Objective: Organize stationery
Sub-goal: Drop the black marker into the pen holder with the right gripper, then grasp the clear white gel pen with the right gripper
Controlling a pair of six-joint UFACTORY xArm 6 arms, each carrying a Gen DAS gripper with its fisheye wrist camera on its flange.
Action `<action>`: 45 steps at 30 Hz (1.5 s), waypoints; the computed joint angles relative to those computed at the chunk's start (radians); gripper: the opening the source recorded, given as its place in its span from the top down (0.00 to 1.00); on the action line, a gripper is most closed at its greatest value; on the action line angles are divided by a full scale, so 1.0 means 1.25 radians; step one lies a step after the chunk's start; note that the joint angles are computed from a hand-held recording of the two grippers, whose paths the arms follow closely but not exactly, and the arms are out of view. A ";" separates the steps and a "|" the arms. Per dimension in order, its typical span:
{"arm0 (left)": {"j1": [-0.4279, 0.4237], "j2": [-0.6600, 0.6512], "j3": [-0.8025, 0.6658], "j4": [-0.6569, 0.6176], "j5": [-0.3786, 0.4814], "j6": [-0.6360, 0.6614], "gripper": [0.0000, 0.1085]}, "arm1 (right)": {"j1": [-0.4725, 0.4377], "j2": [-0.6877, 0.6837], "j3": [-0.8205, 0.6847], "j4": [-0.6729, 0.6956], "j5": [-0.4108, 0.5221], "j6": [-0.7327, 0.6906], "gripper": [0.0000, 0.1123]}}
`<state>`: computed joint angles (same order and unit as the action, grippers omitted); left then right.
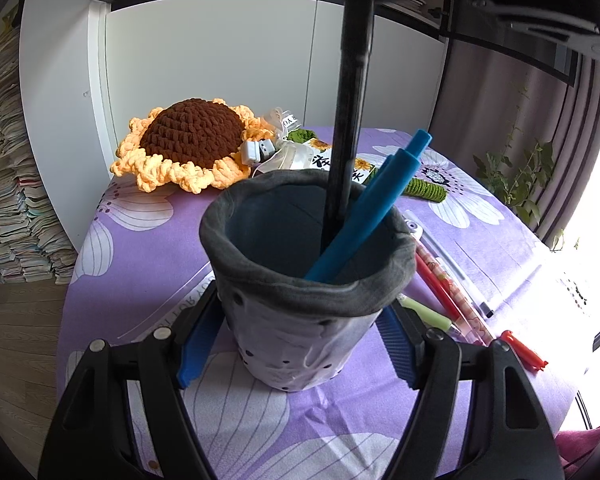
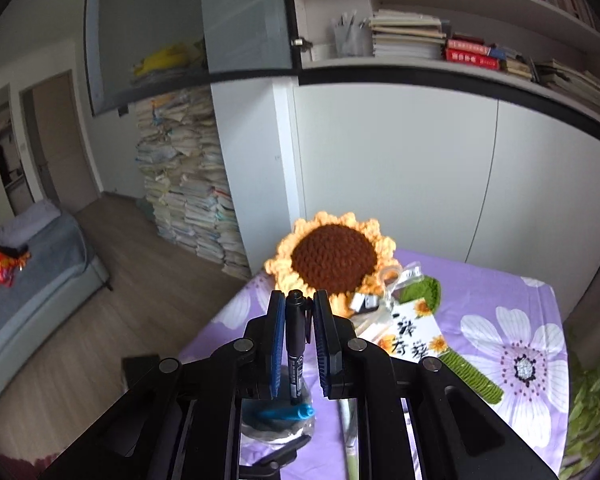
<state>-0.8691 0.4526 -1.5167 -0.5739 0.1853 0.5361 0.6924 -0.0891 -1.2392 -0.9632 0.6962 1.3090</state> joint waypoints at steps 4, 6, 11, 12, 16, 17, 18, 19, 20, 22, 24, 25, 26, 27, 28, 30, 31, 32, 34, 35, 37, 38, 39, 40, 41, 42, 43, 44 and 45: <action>0.000 0.000 0.000 0.001 0.000 -0.001 0.33 | -0.020 -0.014 0.041 0.070 -0.038 -0.015 0.86; 0.000 0.000 0.000 0.002 -0.001 -0.001 0.33 | -0.033 -0.017 0.056 0.116 -0.061 -0.029 0.86; 0.000 0.000 0.000 0.002 0.000 -0.002 0.33 | -0.051 -0.020 0.087 0.205 -0.099 -0.060 0.86; -0.001 0.000 0.000 0.003 0.000 -0.004 0.33 | -0.054 -0.024 0.096 0.218 -0.109 -0.061 0.86; -0.001 0.001 -0.001 0.009 0.000 -0.010 0.33 | -0.054 -0.039 0.118 0.238 -0.119 -0.057 0.86; -0.001 0.001 -0.001 0.009 0.000 -0.010 0.33 | -0.053 -0.045 0.122 0.238 -0.118 -0.057 0.86; -0.001 0.001 -0.001 0.009 0.000 -0.010 0.33 | -0.051 -0.056 0.130 0.235 -0.117 -0.052 0.86; -0.002 0.001 -0.001 0.011 -0.001 -0.012 0.33 | -0.052 -0.069 0.139 0.228 -0.121 -0.044 0.86; -0.002 0.001 -0.001 0.012 0.000 -0.013 0.33 | -0.051 -0.089 0.152 0.216 -0.124 -0.030 0.86; -0.002 0.001 -0.001 0.014 0.000 -0.014 0.33 | -0.052 -0.134 0.179 0.186 -0.118 0.006 0.85; -0.002 0.001 -0.001 0.014 -0.001 -0.014 0.33 | -0.046 -0.182 0.202 0.138 -0.071 0.054 0.78; -0.002 0.001 -0.001 0.015 -0.001 -0.015 0.33 | -0.041 -0.202 0.211 0.114 -0.039 0.077 0.74; -0.002 0.000 -0.001 0.017 -0.001 -0.017 0.33 | -0.036 -0.215 0.217 0.106 -0.001 0.085 0.74; -0.001 0.000 -0.001 0.018 -0.001 -0.018 0.33 | -0.034 -0.221 0.218 0.117 0.043 0.080 0.74; -0.001 0.000 -0.001 0.020 -0.001 -0.019 0.33 | -0.036 -0.222 0.222 0.141 0.086 0.072 0.74; -0.002 0.000 -0.001 0.019 -0.001 -0.018 0.33 | -0.062 -0.215 0.242 0.214 0.113 0.046 0.74; -0.001 0.001 -0.001 0.020 -0.002 -0.019 0.33 | -0.081 -0.209 0.254 0.254 0.109 0.026 0.74; -0.001 0.001 -0.001 0.021 -0.002 -0.019 0.33 | -0.103 -0.198 0.267 0.304 0.104 0.003 0.74; -0.001 0.001 -0.002 0.021 -0.001 -0.019 0.33 | -0.136 -0.184 0.296 0.363 0.078 -0.018 0.74; -0.001 0.001 -0.002 0.021 -0.001 -0.019 0.33 | -0.148 -0.177 0.305 0.386 0.067 -0.029 0.74; -0.001 0.001 -0.002 0.021 -0.001 -0.018 0.33 | -0.163 -0.161 0.315 0.422 0.050 -0.056 0.74; -0.001 0.001 -0.002 0.021 -0.001 -0.018 0.33 | -0.166 -0.160 0.321 0.432 0.047 -0.065 0.74; -0.001 0.001 -0.002 0.021 -0.001 -0.018 0.33 | -0.166 -0.155 0.322 0.439 0.047 -0.070 0.74; -0.001 0.001 -0.002 0.021 -0.001 -0.018 0.33 | -0.168 -0.149 0.320 0.447 0.048 -0.078 0.74; -0.001 0.001 -0.002 0.021 -0.001 -0.018 0.33 | -0.170 -0.144 0.320 0.451 0.043 -0.081 0.74; -0.001 0.001 -0.002 0.021 -0.001 -0.018 0.33 | -0.172 -0.139 0.320 0.455 0.040 -0.085 0.74; -0.001 0.001 -0.002 0.021 -0.001 -0.018 0.33 | -0.174 -0.131 0.317 0.459 0.038 -0.091 0.74; -0.001 0.001 -0.002 0.021 -0.001 -0.018 0.33 | -0.175 -0.121 0.312 0.464 0.038 -0.098 0.74; -0.001 0.001 -0.002 0.021 -0.002 -0.019 0.33 | -0.177 -0.113 0.308 0.469 0.037 -0.105 0.74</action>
<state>-0.8704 0.4539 -1.5186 -0.5474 0.1833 0.5129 0.4716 -0.2300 -0.8540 -0.3767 0.7429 1.1782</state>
